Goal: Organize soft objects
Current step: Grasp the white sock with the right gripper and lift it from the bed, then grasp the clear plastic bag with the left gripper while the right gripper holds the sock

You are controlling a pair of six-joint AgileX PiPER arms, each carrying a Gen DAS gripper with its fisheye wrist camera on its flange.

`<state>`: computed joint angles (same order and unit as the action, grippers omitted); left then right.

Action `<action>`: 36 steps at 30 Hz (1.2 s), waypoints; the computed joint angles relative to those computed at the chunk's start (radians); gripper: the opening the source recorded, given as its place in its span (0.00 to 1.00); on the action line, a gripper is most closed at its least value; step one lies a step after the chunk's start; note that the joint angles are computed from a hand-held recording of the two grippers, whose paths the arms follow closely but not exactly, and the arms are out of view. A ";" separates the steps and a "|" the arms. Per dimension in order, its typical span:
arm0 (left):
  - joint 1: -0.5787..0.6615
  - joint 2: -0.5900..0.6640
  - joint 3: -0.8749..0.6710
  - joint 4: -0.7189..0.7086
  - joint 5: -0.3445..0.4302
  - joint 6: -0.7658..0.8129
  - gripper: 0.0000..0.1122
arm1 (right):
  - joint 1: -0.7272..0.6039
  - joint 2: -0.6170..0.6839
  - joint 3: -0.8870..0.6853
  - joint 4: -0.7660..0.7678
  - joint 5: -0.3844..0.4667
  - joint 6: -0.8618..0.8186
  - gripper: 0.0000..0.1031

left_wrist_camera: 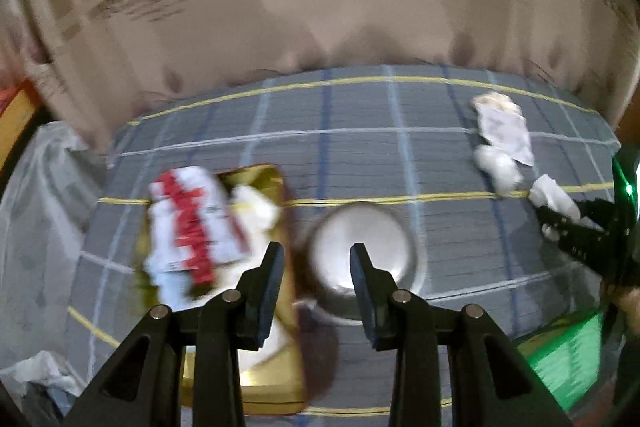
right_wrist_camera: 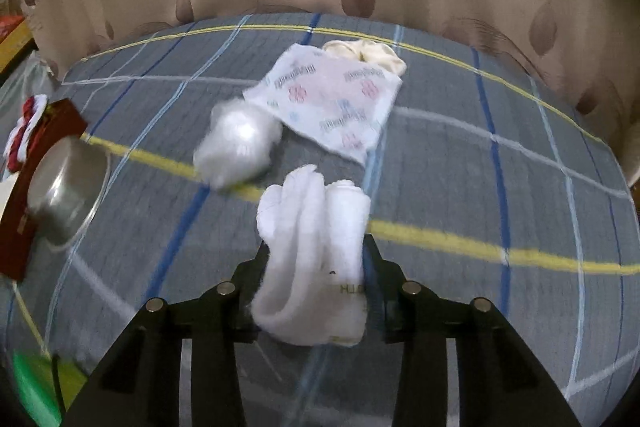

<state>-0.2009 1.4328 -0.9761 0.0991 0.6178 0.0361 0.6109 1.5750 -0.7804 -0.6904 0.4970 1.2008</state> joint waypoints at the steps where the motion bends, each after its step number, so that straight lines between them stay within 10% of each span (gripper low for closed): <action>1: -0.028 0.017 -0.011 -0.020 0.001 0.004 0.31 | 0.015 -0.023 0.024 -0.022 0.009 0.036 0.36; 18: -0.306 0.445 -0.467 -0.193 0.139 -0.022 0.41 | 0.048 -0.161 0.282 -0.458 -0.071 0.683 0.37; 36: -0.364 0.806 -0.838 -0.137 0.263 -0.237 0.47 | 0.005 -0.190 0.328 -0.565 -0.153 0.791 0.42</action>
